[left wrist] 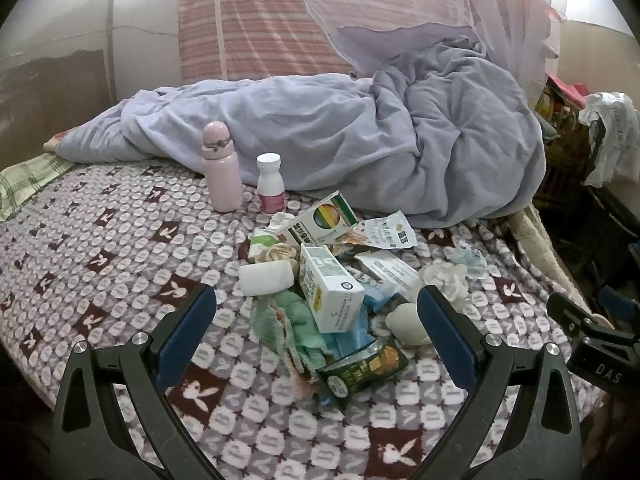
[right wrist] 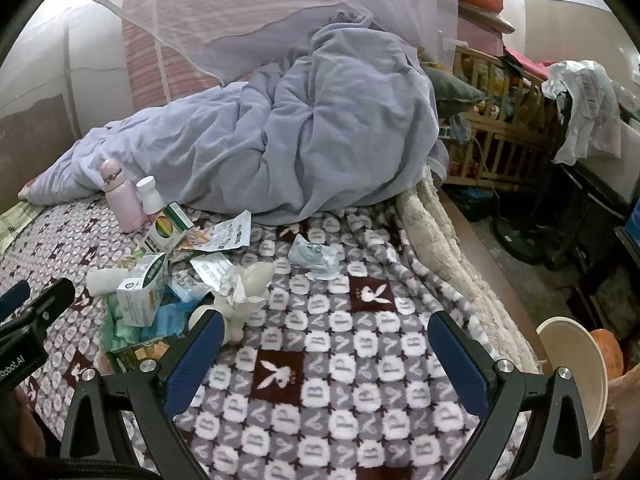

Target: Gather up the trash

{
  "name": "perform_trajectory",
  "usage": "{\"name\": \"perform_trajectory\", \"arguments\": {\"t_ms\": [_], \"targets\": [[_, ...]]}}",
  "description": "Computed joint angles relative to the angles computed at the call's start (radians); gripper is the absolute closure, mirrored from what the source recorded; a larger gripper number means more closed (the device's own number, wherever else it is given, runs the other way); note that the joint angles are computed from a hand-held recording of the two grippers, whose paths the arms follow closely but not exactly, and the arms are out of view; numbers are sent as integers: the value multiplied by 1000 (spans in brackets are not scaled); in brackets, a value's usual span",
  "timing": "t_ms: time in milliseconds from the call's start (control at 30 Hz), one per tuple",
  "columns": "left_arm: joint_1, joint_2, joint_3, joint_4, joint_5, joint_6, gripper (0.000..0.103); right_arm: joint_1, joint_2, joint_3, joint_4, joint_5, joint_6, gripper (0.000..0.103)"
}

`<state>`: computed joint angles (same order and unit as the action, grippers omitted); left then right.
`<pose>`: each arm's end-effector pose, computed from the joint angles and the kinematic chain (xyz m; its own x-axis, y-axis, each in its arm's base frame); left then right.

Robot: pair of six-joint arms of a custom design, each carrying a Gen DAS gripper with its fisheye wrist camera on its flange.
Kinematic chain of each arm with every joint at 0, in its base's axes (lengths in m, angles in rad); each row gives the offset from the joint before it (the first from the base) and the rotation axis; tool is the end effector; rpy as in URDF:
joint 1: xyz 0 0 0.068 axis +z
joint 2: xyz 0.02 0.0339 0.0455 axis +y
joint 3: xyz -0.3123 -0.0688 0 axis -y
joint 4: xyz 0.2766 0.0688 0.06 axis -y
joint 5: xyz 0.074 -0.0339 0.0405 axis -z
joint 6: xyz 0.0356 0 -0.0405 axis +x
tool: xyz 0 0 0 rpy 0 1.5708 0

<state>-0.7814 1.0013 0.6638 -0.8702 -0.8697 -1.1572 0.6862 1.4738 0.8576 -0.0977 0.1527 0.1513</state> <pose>0.1377 -0.0982 0.2509 -0.5063 -0.3298 -0.7968 -0.5025 0.8637 -0.0381 0.2608 0.2066 0.2419 -0.5818 -0.2839 -0.7622 -0.4548 0.8905 0.0155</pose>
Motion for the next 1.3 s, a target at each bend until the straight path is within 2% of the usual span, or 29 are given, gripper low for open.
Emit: {"name": "perform_trajectory", "arguments": {"t_ms": [267, 1300], "targets": [[-2, 4, -1, -7, 6, -20, 3, 11, 14, 10, -6, 5, -1, 2], [65, -33, -43, 23, 56, 41, 3, -7, 45, 17, -11, -49, 7, 2]]}}
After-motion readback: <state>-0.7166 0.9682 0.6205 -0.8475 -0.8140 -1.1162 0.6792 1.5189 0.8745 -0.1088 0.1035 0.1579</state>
